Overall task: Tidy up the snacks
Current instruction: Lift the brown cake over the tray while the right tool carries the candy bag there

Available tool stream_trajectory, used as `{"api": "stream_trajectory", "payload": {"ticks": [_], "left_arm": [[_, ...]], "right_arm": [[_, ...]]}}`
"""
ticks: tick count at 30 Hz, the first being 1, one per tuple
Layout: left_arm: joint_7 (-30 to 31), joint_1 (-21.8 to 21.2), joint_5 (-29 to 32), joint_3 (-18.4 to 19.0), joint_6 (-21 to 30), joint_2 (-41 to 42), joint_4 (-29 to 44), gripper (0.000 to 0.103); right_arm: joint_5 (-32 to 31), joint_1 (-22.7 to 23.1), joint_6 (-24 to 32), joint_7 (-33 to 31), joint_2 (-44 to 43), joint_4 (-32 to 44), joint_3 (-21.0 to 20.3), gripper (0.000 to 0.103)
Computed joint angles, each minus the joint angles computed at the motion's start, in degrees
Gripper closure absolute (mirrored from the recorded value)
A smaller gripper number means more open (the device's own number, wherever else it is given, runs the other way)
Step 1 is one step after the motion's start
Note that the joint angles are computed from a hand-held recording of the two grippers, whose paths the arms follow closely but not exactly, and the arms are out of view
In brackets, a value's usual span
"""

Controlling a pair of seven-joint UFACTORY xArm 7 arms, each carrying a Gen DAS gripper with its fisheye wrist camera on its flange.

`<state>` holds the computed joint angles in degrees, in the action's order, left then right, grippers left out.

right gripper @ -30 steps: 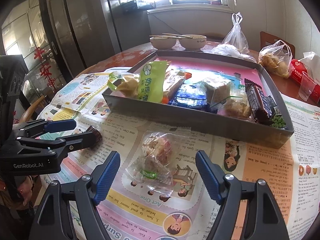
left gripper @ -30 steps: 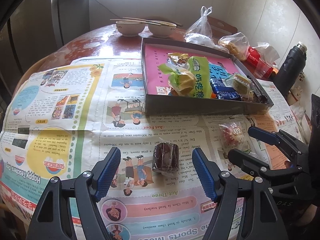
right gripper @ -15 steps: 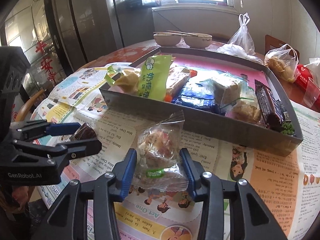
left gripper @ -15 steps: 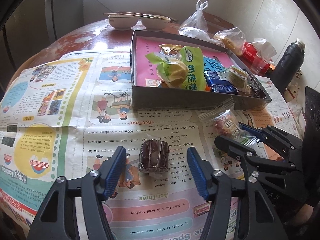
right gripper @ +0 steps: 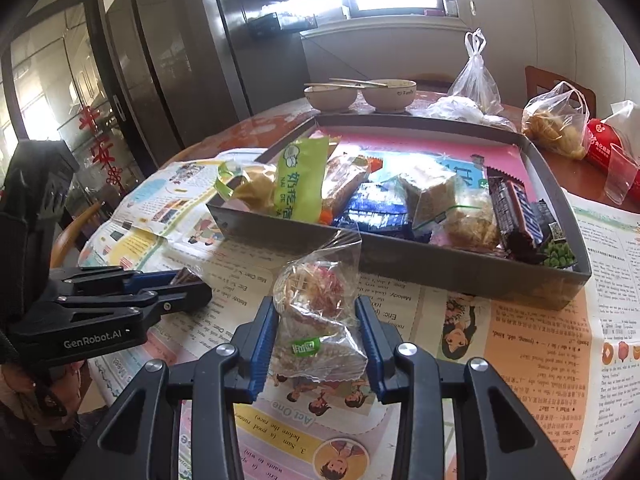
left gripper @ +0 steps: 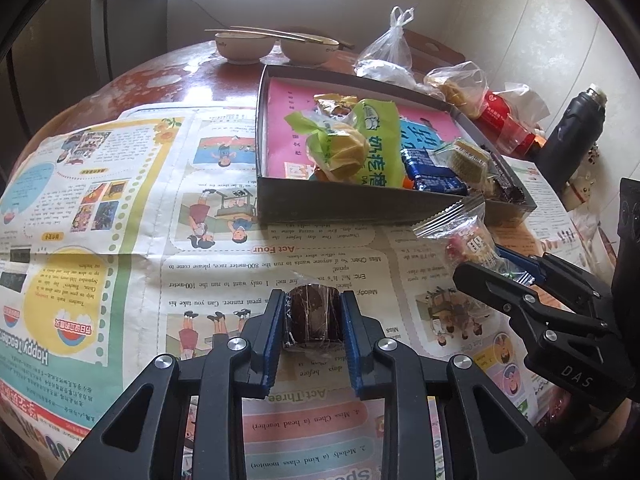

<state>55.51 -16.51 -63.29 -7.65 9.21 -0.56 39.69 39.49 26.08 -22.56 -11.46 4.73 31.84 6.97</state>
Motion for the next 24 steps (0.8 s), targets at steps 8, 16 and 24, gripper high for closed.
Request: {"api": "stream_trajectory", "payload": {"ticks": [8, 16, 24], "left_arm": [[1.17, -1.88, -1.64, 0.45, 0.00, -3.06, -0.63, 0.075], [-2.82, -4.04, 1.97, 0.34, -0.55, -2.94, 1.68, 0.075], [-6.04, -4.63, 4.64, -1.01, -0.73, -0.39, 5.31, 0.075]], "right_arm": [[-4.46, -2.72, -0.78, 4.19, -3.53, -2.72, 1.49, 0.063], [-3.84, -5.85, -2.00, 4.57, -7.43, -5.13, 3.50, 0.063], [-5.50, -9.77, -2.81, 6.85, -9.83, -6.82, 4.39, 0.063]]}}
